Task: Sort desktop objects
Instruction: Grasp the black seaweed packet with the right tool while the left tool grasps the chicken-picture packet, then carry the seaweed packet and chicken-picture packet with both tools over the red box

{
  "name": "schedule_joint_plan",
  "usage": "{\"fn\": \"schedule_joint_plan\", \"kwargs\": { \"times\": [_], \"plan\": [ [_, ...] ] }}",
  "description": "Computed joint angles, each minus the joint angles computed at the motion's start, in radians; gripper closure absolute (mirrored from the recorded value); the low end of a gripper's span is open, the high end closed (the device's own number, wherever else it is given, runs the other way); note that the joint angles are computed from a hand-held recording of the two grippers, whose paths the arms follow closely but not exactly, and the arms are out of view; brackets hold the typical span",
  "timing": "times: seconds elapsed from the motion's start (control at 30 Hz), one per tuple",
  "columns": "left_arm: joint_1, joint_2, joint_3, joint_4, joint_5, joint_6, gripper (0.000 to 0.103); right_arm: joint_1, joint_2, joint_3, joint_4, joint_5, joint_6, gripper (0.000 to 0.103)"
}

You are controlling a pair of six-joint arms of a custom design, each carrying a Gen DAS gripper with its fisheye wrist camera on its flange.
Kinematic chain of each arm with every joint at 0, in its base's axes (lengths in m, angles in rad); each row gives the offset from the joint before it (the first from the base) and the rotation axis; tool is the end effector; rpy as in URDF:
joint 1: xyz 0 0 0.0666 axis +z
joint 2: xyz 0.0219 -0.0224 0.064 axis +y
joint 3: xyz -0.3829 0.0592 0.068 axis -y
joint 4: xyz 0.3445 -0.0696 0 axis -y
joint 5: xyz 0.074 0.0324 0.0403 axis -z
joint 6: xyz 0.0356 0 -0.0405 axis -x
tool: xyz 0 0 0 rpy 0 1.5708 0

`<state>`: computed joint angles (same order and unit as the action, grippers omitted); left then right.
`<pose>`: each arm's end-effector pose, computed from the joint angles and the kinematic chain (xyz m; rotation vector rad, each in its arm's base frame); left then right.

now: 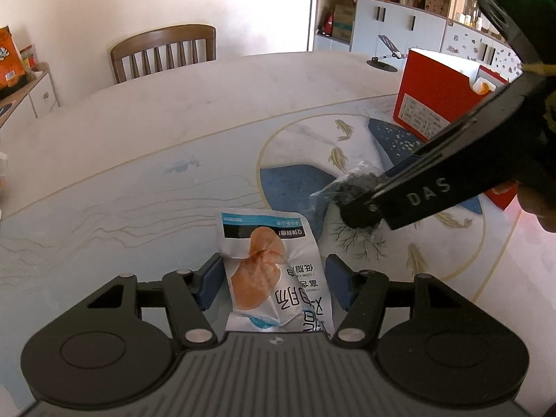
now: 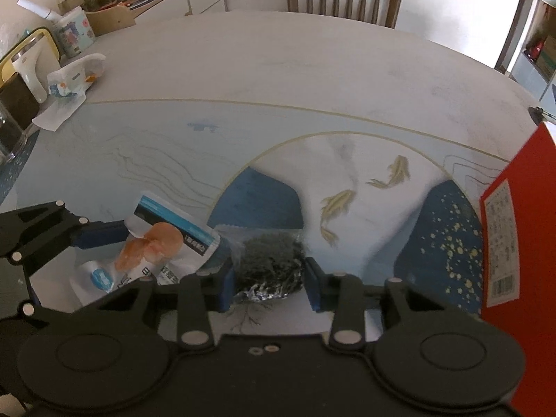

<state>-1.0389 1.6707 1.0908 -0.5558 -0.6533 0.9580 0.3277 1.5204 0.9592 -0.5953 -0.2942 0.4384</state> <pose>0.2510 -0.3847 0.2232 -0.0814 2.3734 -0.0055 0.3807 0.1399 0.2341 -1.0831 2.4638 0.3667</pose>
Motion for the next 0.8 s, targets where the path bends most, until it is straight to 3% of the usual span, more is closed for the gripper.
{"fn": "schedule_joint_plan", "kwargs": {
  "times": [0.8],
  "plan": [
    [-0.027,-0.046,-0.006,0.009,0.030,0.041,0.044,-0.117,-0.130,-0.049,-0.080,-0.069,0.021,0.066]
  ]
}}
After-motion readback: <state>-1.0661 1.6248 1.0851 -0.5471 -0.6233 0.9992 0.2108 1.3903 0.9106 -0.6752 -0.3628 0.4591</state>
